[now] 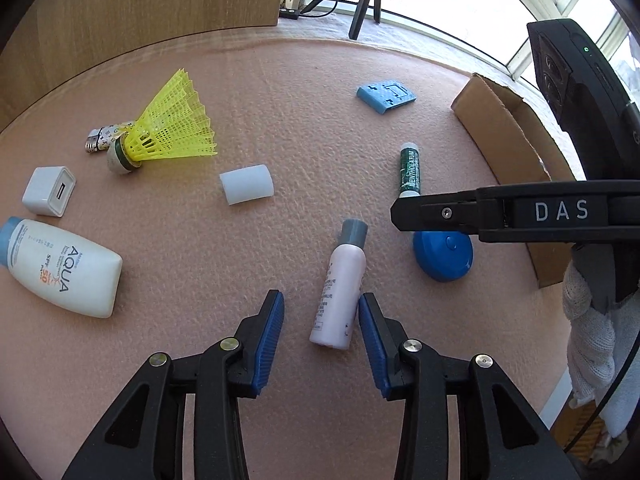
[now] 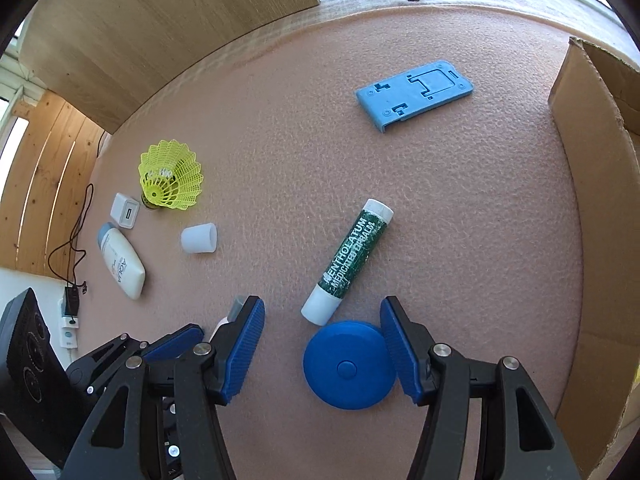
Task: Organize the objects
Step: 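Grasp the pink lotion bottle with the left tool while the right tool approaches the green stick, then close the right tool on the green Mentholatum stick while the left tool holds the bottle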
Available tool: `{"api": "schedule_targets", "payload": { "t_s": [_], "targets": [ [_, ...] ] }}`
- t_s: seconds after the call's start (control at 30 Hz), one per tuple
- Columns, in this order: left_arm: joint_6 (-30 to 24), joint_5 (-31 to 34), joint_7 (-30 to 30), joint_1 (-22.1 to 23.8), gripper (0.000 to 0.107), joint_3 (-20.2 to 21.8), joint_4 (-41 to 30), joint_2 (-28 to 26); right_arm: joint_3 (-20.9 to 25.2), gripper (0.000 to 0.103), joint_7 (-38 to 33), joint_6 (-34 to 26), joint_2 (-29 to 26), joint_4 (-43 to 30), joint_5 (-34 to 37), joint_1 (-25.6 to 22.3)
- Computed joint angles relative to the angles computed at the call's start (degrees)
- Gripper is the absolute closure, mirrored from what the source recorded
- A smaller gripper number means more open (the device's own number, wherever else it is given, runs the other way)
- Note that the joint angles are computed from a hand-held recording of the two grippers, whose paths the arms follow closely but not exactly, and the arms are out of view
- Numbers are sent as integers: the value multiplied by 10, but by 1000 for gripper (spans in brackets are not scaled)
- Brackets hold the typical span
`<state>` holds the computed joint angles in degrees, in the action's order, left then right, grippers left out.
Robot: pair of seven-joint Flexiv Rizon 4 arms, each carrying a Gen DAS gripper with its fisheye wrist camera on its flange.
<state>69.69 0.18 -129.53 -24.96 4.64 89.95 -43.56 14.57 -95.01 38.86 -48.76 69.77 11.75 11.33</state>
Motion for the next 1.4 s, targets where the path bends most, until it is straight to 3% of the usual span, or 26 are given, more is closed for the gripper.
{"api": "schedule_targets", "payload": {
  "t_s": [0.27,0.37,0.43,0.57,0.73,0.93,1.1,1.27,1.4],
  "targets": [
    [-11,1,6,3,63,-5,-2,0,-35,49,-49,76,47,110,-86,31],
    [-16,0,8,4,60,-5,-9,-3,-41,49,-43,96,55,133,-115,36],
    [-20,1,9,3,60,-5,-16,-5,-43,56,-35,102,55,137,-124,36],
    [-33,8,12,-1,61,-1,-33,-13,-62,56,-6,105,60,147,-157,38],
    [-24,5,12,4,70,-5,-34,-15,-26,52,-21,83,54,114,-116,2],
    [-29,5,10,1,70,-1,-40,-18,-7,51,1,27,15,21,-50,-21],
    [-37,13,-7,-7,76,10,-47,-21,-15,51,15,3,-9,-25,-38,-13],
    [-28,14,-28,-4,85,12,-39,-19,-26,51,29,10,-14,-24,-50,10],
    [-18,14,-40,-2,85,13,-32,-16,-31,51,32,9,-19,-27,-67,22]
  ]
}}
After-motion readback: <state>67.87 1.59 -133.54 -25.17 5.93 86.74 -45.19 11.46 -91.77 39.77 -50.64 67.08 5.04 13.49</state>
